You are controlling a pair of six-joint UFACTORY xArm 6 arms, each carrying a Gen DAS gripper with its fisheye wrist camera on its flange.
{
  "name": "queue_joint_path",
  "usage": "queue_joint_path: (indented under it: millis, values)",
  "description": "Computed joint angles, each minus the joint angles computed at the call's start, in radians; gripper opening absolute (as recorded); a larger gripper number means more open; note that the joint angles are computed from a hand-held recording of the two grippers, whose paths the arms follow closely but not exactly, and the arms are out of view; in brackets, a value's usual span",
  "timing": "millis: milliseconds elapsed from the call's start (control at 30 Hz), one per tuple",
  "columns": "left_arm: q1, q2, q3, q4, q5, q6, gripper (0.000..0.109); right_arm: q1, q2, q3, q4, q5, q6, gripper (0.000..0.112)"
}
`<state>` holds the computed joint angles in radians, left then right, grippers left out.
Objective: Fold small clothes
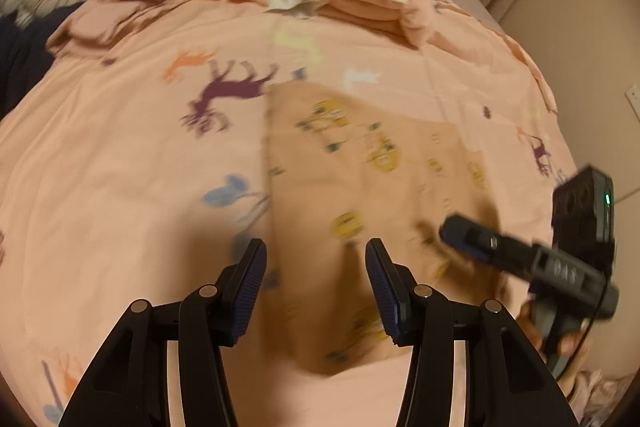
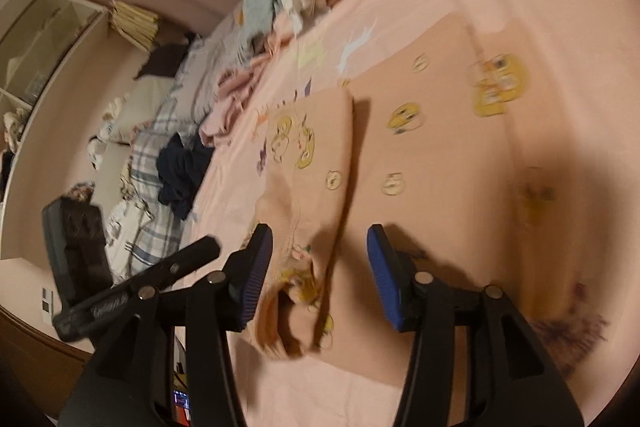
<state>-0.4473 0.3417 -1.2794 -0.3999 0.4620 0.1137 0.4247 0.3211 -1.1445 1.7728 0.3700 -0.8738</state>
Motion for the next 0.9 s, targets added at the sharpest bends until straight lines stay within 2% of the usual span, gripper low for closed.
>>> queue_joint_path:
  millis: [100,333,400,433,467,533,633,700,767,900]
  values:
    - [0.023,-0.026,0.059,-0.036,-0.023,0.043,0.05,0.015,0.066,-0.071,-0.138,-0.009,0.128,0.05]
    - [0.064,-0.031,0.099,-0.178,-0.005,0.138,0.05,0.021,0.18,-0.204,-0.279,0.002,0.247,0.05]
    - [0.07,-0.027,0.1,-0.201,0.003,0.147,0.05,0.025,0.199,-0.233,-0.283,-0.009,0.237,0.049]
    - [0.071,-0.028,0.101,-0.209,0.006,0.15,0.05,0.025,0.204,-0.243,-0.282,-0.011,0.229,0.043]
    - [0.071,-0.026,0.1,-0.215,0.01,0.15,0.05,0.025,0.213,-0.254,-0.275,-0.009,0.214,0.028]
    - [0.069,-0.028,0.103,-0.215,0.01,0.147,0.05,0.025,0.226,-0.266,-0.291,-0.004,0.217,0.011]
    - [0.065,-0.035,0.107,-0.214,0.011,0.15,0.05,0.03,0.211,-0.252,-0.272,-0.035,0.189,0.008]
    - [0.062,-0.032,0.102,-0.205,0.01,0.15,0.05,0.03,0.164,-0.218,-0.191,-0.081,0.088,0.007]
    - [0.051,-0.031,0.096,-0.197,0.008,0.15,0.05,0.018,0.119,-0.186,-0.165,-0.108,0.044,0.007]
    - [0.027,-0.012,0.065,-0.195,0.017,0.158,0.05,-0.009,0.034,-0.108,-0.195,-0.173,0.022,0.007]
